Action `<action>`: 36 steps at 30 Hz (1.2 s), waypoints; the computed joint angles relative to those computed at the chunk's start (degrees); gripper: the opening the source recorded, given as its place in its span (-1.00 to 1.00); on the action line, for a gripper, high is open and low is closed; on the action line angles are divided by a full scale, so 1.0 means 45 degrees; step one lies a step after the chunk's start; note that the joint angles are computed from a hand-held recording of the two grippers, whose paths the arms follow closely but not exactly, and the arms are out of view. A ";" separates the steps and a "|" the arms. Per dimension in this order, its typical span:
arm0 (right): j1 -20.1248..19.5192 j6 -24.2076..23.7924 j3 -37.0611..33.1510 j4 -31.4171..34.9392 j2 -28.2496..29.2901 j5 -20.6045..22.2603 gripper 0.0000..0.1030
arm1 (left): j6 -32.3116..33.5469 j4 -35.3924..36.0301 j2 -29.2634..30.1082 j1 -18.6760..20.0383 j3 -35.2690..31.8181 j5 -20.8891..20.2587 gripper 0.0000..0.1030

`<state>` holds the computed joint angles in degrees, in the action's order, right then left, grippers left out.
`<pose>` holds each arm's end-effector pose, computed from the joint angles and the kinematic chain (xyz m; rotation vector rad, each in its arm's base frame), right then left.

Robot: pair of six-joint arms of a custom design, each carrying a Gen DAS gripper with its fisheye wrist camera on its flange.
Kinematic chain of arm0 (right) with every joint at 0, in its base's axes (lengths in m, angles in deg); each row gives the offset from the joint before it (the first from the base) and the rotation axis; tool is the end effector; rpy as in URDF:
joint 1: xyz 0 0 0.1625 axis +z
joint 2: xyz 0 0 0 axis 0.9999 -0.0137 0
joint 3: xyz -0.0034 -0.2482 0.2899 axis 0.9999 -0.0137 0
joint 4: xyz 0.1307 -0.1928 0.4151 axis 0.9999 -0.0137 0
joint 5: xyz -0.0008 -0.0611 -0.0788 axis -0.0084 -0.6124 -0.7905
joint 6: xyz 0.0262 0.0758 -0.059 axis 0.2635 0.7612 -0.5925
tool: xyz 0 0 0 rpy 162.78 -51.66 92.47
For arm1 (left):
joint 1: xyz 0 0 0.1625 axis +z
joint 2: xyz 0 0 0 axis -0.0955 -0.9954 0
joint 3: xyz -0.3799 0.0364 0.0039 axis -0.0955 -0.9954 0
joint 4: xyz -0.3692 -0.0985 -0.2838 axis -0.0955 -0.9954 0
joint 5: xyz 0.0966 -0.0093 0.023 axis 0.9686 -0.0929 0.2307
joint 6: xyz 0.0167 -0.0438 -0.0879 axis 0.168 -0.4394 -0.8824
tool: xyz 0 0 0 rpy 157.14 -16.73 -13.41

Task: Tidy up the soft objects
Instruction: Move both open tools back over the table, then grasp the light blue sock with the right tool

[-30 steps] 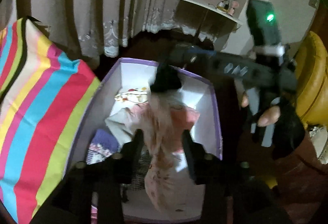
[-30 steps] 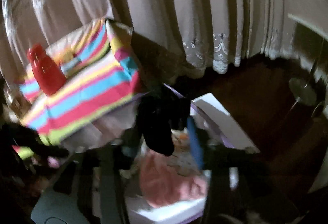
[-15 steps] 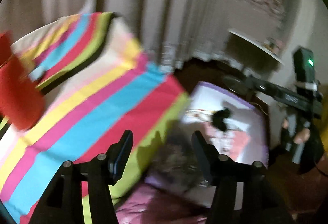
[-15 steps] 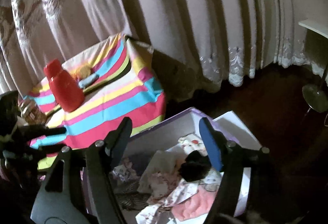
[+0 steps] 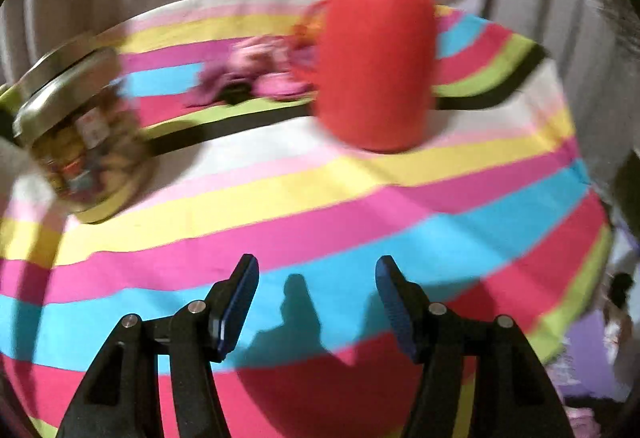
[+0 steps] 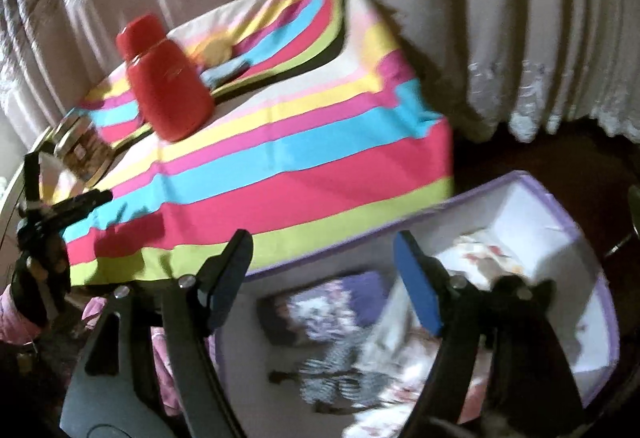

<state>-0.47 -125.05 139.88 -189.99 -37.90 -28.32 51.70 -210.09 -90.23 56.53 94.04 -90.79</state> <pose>0.0984 -0.5239 0.2506 0.7137 -2.5346 0.6985 -0.1030 -0.4824 0.2173 0.0164 2.1516 -0.9634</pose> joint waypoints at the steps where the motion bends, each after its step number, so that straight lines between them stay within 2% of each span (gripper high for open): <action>1: 0.0117 0.0009 -0.0125 0.0151 0.0264 -0.0027 0.47 | 0.0249 -0.0317 -0.0006 0.0219 -0.0016 0.0173 0.20; 3: 0.0401 -0.0075 -0.0450 0.0244 0.0933 -0.0111 0.47 | 0.0967 -0.1100 0.0218 0.0633 -0.0149 0.0493 0.20; 7: 0.0915 -0.0065 -0.1428 0.0059 0.2460 -0.0495 0.47 | 0.2609 -0.2529 0.1475 0.1499 -0.1079 0.0781 0.20; 11: 0.1376 0.0230 -0.3133 -0.0446 0.4597 -0.1257 0.47 | 0.3478 -0.3381 0.2084 0.2129 -0.1757 0.0209 0.20; 13: 0.1456 0.0629 -0.4029 -0.0207 0.5370 -0.1333 0.47 | 0.3609 -0.3455 0.2090 0.2405 -0.1981 -0.0309 0.21; 17: 0.1418 0.2181 -0.6422 0.0452 0.7199 -0.0764 0.47 | 0.3771 -0.3387 0.2153 0.2685 -0.2373 -0.0487 0.21; 21: 0.1443 0.3146 -0.8724 0.1130 0.8928 0.0080 0.47 | 0.3912 -0.3901 0.2230 0.2885 -0.2440 -0.0853 0.36; 24: 0.1567 0.3375 -1.0340 0.1709 1.0178 0.0509 0.47 | 0.3419 -0.3398 0.2520 0.2870 -0.2654 -0.0309 0.54; 26: 0.1626 0.3415 -1.1391 0.2202 1.0989 0.0836 0.47 | 0.3157 -0.3343 0.2557 0.3007 -0.2768 -0.0387 0.66; 32: 0.1790 0.3689 -1.5054 0.4188 1.3602 0.1203 0.47 | 0.3055 -0.3124 0.2522 0.3049 -0.2797 -0.0490 0.82; 36: 0.2053 0.3264 -1.7564 0.5395 1.5317 0.1182 0.48 | 0.3021 -0.3064 0.2511 0.3073 -0.2831 -0.0554 0.86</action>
<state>8.77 -110.36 60.84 -165.71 31.03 -23.00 65.29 -223.88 -78.93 70.36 81.30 -93.28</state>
